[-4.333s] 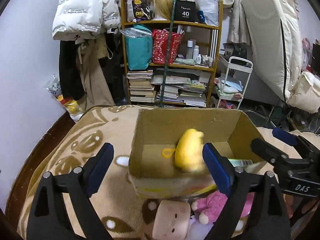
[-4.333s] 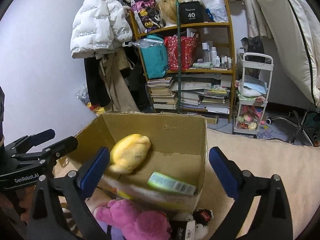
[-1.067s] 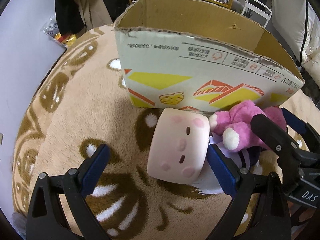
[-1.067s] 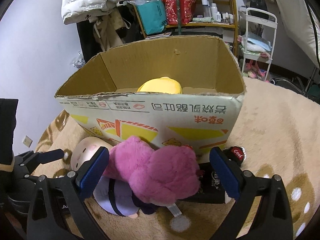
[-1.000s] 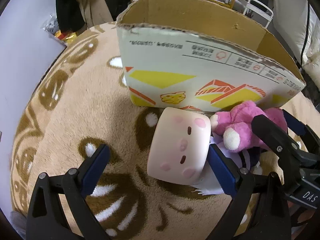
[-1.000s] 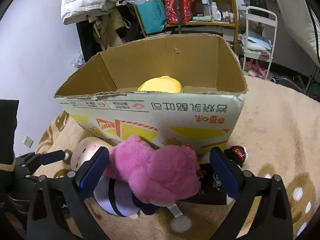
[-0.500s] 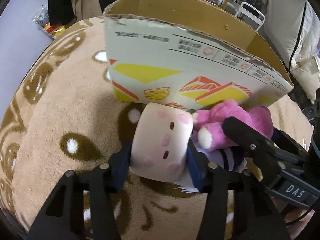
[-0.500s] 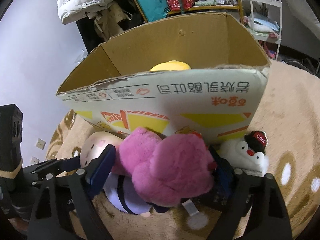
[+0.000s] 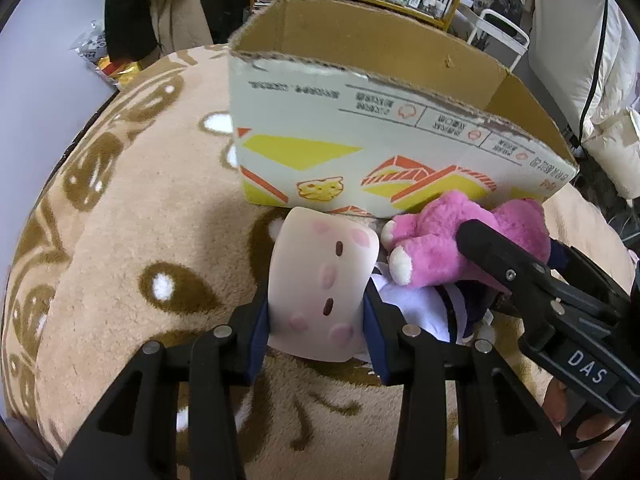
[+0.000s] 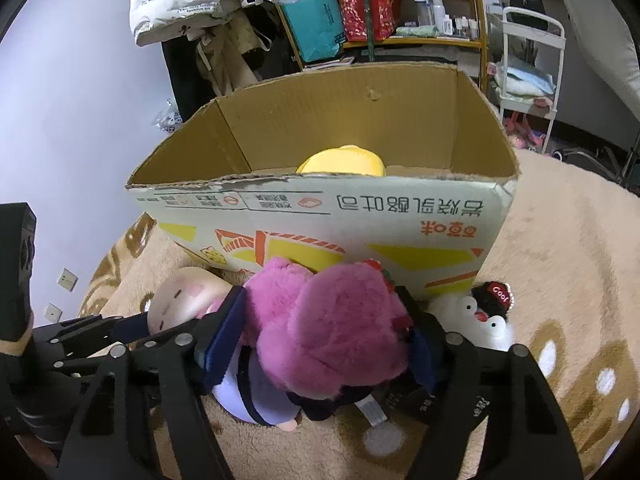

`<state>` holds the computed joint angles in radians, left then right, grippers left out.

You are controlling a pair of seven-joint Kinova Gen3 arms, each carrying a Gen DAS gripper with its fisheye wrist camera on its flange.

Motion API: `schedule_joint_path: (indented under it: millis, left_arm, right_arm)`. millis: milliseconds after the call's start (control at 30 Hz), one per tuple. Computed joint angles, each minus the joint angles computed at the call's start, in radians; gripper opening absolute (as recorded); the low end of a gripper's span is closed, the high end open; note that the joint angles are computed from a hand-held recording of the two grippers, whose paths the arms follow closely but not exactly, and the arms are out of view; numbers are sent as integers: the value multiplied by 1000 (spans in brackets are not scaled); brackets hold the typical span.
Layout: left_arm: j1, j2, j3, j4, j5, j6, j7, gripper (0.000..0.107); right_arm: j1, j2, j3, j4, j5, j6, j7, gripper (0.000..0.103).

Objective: Organize soft objects
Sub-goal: 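Grasp the marshmallow plush with the left tool while the right tool grasps the pink bear, then lift both plushes over the box and lower them inside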

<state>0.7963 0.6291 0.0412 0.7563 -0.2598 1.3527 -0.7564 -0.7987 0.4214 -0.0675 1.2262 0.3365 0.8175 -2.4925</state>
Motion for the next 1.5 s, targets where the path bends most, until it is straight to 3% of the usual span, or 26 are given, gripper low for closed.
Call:
schedule_joint_path:
  millis: [167,200,500,867,1233,1500]
  left_arm:
    - [26,-27,-17,28,-37,-7,43,40]
    - [32,-33,-19,37,-47,-10,51,40]
    - [88,-74,-32,75,-155,-14,120,40]
    - [157,-127,-41,139,-312,-30,216,39]
    - [263,-166,-56,211,-574,-45,347,40]
    - [307,-173,-55,244,-730,-47,431,39]
  right_arm:
    - [-17,-12,7,7,27,1,-19,63]
    - [-20,-18,9,15,35,-4,-25,46]
    - [-54,-26,16,2,98,39,-65,46]
    - [-136,-76,18,16,300,114,-194,46]
    - [-211,-119,-8,29,544,209,-336,46]
    - [-218,-120,-25,14,658,255,-378,46]
